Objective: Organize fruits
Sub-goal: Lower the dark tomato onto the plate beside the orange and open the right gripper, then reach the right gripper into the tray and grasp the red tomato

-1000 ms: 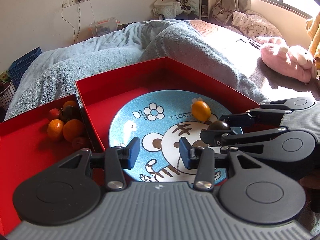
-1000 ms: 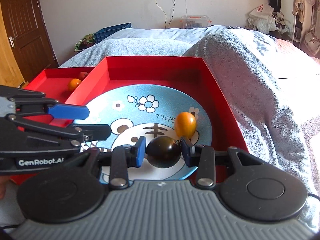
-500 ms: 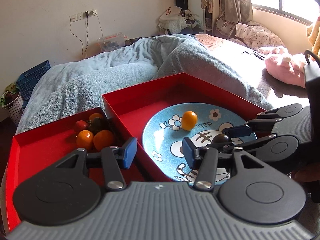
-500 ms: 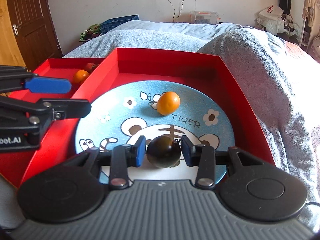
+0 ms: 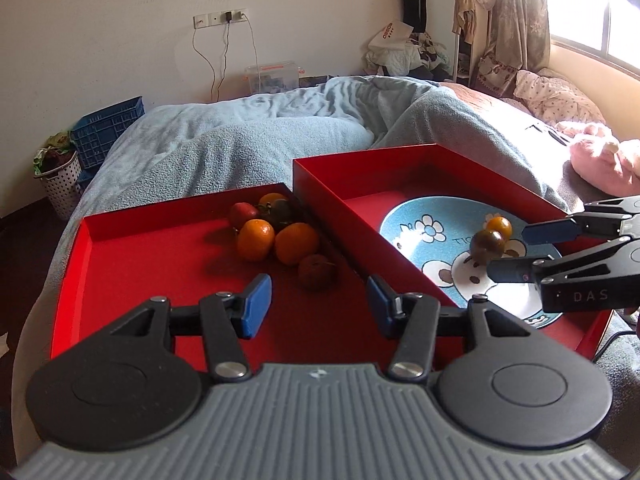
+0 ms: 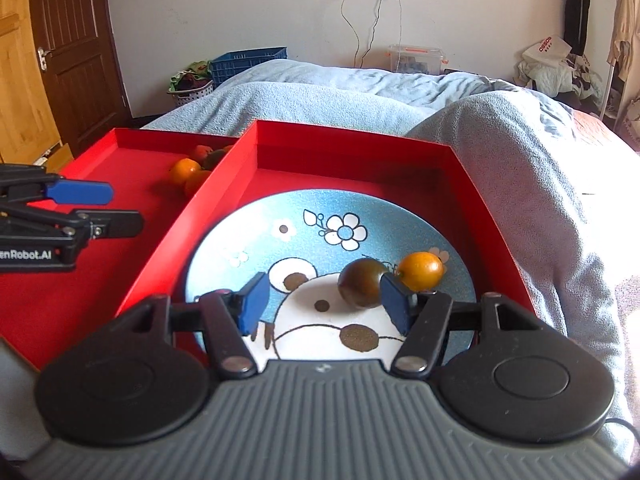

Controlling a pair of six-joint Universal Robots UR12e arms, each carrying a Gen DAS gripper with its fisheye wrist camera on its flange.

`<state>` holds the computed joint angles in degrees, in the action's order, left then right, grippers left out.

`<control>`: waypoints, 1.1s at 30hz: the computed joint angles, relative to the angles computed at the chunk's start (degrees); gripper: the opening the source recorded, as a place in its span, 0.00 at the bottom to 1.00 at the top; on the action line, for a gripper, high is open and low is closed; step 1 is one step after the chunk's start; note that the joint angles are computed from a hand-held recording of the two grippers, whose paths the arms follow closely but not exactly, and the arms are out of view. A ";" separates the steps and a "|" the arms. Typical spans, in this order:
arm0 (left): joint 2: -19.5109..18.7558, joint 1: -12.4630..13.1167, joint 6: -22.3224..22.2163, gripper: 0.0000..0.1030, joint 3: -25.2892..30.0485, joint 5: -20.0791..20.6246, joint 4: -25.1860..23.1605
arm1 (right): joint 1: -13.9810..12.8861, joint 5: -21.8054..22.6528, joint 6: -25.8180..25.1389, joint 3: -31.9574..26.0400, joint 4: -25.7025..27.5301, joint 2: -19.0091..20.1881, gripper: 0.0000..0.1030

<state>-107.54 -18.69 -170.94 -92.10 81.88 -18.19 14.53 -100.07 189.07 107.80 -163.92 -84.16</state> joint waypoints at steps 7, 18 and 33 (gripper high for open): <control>0.72 1.94 -2.93 0.57 -1.45 0.47 1.05 | 1.55 -0.49 -4.56 -1.59 -1.55 0.37 0.62; 1.81 3.53 -4.56 0.58 -3.51 -2.07 3.09 | 5.15 3.64 -21.78 -10.45 5.96 5.05 0.48; 2.14 5.24 -7.73 0.63 -3.46 -5.96 2.03 | 5.56 1.21 -28.29 -24.09 27.78 13.29 0.36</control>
<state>-105.40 -13.45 -178.67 -95.56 75.92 -16.16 20.09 -98.86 160.78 83.71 -136.14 -70.86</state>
